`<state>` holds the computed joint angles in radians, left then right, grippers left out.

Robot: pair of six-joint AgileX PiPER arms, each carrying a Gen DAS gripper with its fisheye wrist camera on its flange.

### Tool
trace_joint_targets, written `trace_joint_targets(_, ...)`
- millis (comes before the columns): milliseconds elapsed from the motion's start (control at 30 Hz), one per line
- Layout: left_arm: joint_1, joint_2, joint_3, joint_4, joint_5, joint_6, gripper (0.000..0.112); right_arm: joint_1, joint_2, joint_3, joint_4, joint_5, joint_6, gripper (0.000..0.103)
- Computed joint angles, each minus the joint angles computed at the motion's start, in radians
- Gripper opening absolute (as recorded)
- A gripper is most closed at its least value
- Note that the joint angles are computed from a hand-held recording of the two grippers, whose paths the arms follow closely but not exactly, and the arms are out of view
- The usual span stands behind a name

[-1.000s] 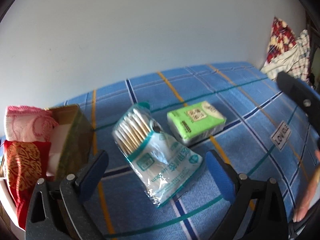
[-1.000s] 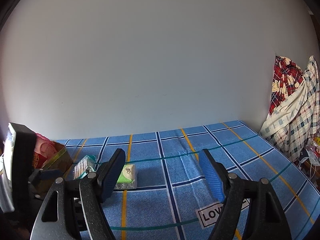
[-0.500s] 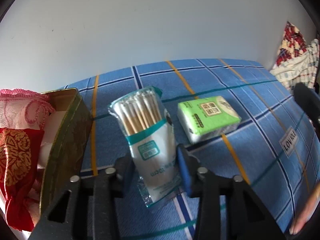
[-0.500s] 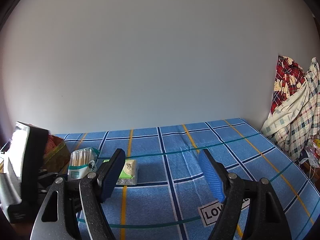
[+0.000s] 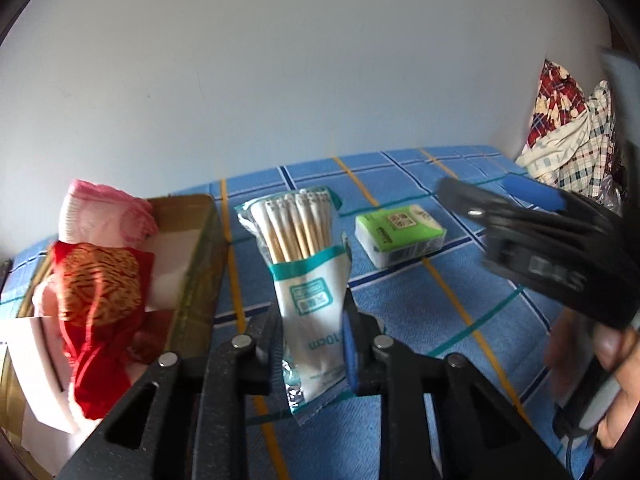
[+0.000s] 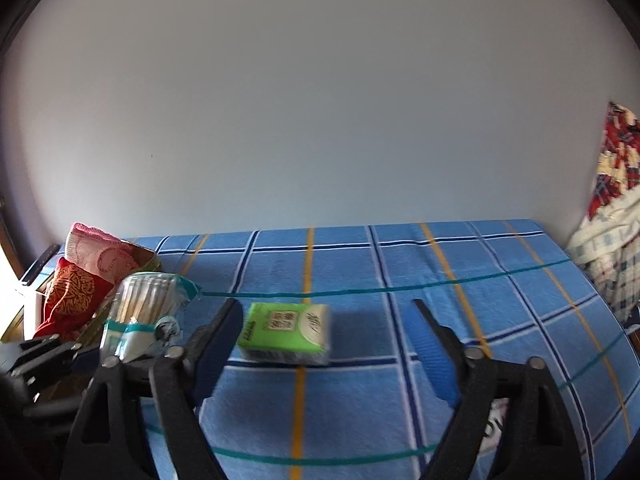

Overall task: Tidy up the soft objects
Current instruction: 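Close the right gripper on the green tissue pack and lift it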

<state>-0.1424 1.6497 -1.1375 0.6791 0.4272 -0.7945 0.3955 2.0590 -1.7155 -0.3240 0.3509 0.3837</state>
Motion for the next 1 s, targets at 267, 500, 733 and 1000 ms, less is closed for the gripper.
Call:
trace_joint_targets(267,0.049,-0.063,0.033,0.053,-0.025,-0.081,0.023,0.026,0.216,-0.353,0.098,0.266,-0.121,0.091)
trace_joint_targets(500,0.060,-0.091,0.046,0.104,-0.032,-0.137,0.023,0.031,0.336,-0.566,0.141,0.402,-0.146,0.091)
trace_joint_targets(733,0.042,-0.080,0.048,0.154,-0.025,-0.191,0.023,0.042,0.502,-0.852,0.147,0.613,-0.192,0.089)
trace_joint_targets(1000,0.057,-0.081,0.059,0.159,-0.053,-0.191,0.023,0.058,0.310,-0.480,0.107,0.398,-0.145,0.070)
